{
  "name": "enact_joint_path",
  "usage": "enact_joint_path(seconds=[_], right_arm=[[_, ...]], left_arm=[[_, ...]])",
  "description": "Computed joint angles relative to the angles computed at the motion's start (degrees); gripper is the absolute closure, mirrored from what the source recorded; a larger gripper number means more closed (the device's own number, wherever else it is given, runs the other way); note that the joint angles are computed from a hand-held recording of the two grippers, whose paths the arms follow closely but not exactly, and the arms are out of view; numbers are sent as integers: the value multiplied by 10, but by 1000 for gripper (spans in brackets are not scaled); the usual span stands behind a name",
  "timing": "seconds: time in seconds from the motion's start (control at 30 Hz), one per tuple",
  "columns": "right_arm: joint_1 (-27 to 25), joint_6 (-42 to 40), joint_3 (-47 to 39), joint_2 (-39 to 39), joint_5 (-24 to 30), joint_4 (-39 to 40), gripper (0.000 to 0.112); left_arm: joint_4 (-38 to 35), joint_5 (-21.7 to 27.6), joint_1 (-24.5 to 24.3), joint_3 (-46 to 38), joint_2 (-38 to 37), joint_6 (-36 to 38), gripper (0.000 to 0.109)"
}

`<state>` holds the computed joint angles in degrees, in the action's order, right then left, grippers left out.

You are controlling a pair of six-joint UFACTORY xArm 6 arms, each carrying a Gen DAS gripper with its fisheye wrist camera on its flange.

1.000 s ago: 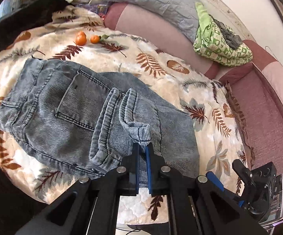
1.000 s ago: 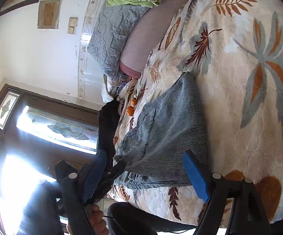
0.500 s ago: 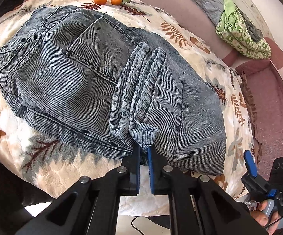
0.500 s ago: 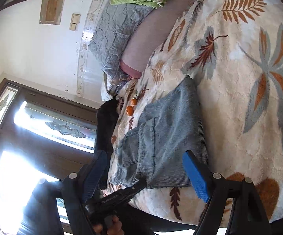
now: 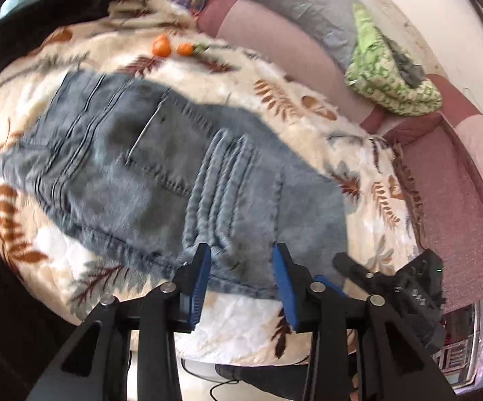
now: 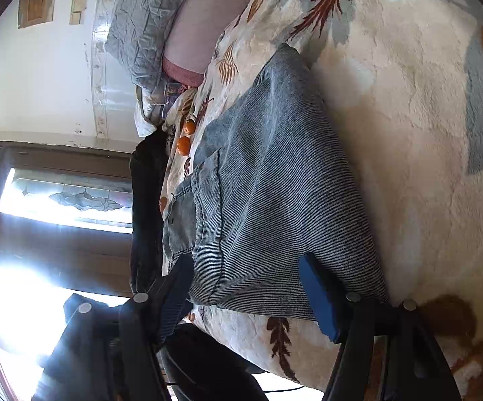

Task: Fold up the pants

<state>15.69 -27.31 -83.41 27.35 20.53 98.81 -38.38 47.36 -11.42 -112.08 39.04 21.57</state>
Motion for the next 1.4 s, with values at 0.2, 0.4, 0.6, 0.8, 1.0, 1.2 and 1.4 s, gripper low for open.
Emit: enact_joint_path(seconds=[0.2,0.4,0.6,0.8,1.0,1.2,1.4], right_arm=[[-2,-12,5,-3,7,12,43],[-26,34,27,-46,6,-44,42],[-101,285,-100,49,38,-382,38],[-115,524,-341,210,194,-713,83],[-90,627,-405,241,234,-1013,95],[-94,603,-175,78,88,-908,71],[-36,409,-33,-1,32,-589,61]], left_arm=[[53,73,-22,-160,115,-38,57],[127,69,-30,-181,147,-35,81],[104,66,-24,-163,138,-9,81],[80,77,-18,-177,148,2,81],[77,65,-19,-170,146,11,81],[74,47,-22,-152,138,17,81],[75,45,-22,-151,138,16,81]])
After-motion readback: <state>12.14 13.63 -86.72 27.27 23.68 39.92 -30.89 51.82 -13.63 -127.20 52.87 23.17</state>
